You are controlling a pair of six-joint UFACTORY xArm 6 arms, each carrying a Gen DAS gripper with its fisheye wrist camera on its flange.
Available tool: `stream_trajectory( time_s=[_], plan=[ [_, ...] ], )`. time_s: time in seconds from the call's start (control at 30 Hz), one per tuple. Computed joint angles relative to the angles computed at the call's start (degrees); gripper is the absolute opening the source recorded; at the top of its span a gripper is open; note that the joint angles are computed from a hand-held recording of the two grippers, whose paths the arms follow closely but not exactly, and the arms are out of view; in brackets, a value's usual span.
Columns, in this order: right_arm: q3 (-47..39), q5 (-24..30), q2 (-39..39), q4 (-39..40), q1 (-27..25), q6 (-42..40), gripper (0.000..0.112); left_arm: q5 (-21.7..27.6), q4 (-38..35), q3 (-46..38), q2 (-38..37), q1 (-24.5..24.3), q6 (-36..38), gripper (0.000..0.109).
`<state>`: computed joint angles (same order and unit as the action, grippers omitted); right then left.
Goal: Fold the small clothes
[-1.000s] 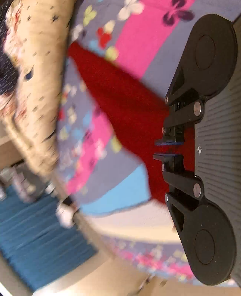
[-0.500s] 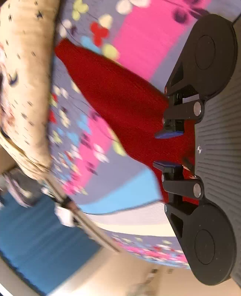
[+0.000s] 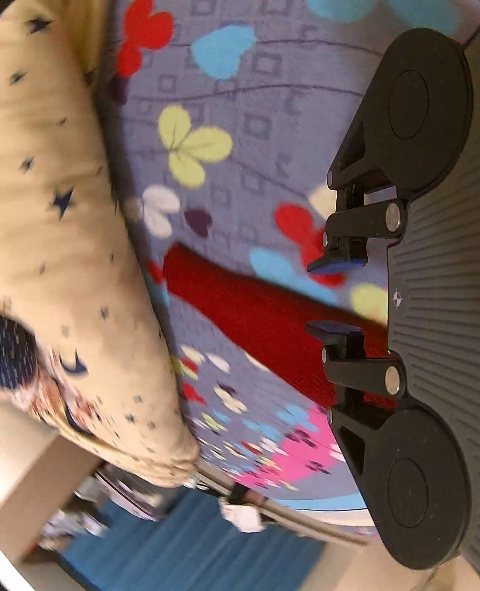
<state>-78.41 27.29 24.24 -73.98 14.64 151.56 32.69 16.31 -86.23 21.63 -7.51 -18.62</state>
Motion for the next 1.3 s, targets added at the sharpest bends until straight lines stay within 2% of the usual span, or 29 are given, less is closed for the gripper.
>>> stream_trajectory(
  time_s=[0.1,0.17,0.3,0.43,0.47,0.5,0.57,0.63,0.73,0.77,0.8,0.83,0.87,0.93,1.07,1.17,1.23,1.3],
  plan=[
    [-0.7,-4.3,2.2,-7.9,-2.7,8.9,0.031,-0.4,0.7,0.1,0.0,0.1,0.0,0.052],
    [-0.7,-4.9,2.6,-13.2,-3.2,13.8,0.031,-0.4,0.7,0.1,0.0,0.0,0.0,0.052],
    [-3.8,-5.5,5.1,-18.0,-4.3,17.3,0.031,-0.3,0.7,-0.3,0.3,0.0,-0.2,0.052],
    [-6.7,-3.6,7.0,-15.1,-3.6,12.1,0.029,-0.5,0.6,-0.2,0.3,0.1,0.1,0.052],
    [-7.4,-3.2,7.4,-14.9,-3.4,11.5,0.013,-0.5,0.5,-0.3,0.4,0.1,0.1,0.052],
    [-7.7,-3.4,7.4,-17.2,-3.4,13.3,0.013,-0.4,0.3,-0.4,0.5,0.2,0.3,0.052],
    [-6.6,1.2,5.7,-18.4,-1.9,13.7,0.012,-0.5,-0.4,-0.6,0.7,0.4,0.8,0.052],
    [-4.5,8.0,2.9,-16.2,0.1,12.6,0.012,-0.3,-0.4,-1.0,0.9,0.3,0.6,0.052],
    [-2.6,13.4,0.6,-7.3,1.6,7.6,0.012,0.0,0.0,-1.4,1.2,0.2,0.0,0.052],
    [-2.8,12.9,0.9,-3.5,1.4,4.3,0.012,0.0,0.4,-1.4,1.3,0.2,-0.3,0.052],
    [-2.5,10.2,1.4,-1.1,0.5,3.2,0.013,0.0,0.8,-1.4,1.3,0.1,-0.5,0.052],
    [-2.0,6.3,1.9,0.7,-0.7,3.1,0.017,-0.1,1.1,-1.3,1.2,0.1,-0.6,0.052],
    [-1.3,3.5,2.3,0.5,-1.7,5.3,0.015,-0.4,1.2,-1.0,1.1,0.2,-0.6,0.052],
    [-0.1,2.2,1.8,-3.9,-2.3,10.3,0.015,-0.5,0.9,-0.8,1.0,0.2,-0.5,0.052],
    [-0.7,2.1,1.8,-3.0,-2.8,8.9,0.016,-0.2,0.2,-1.3,1.3,0.3,-0.5,0.052],
    [-1.7,6.3,1.7,-1.4,-0.9,5.3,0.012,-0.1,0.0,-1.4,1.2,0.3,-0.4,0.052],
    [-4.8,12.0,1.6,-2.2,1.8,-1.2,0.011,0.0,-0.7,-1.6,1.3,0.4,-0.2,0.052],
    [-9.3,14.5,2.2,-4.0,4.3,-8.9,0.011,0.4,-1.6,-1.9,1.3,0.6,-0.2,0.052]
  ],
)
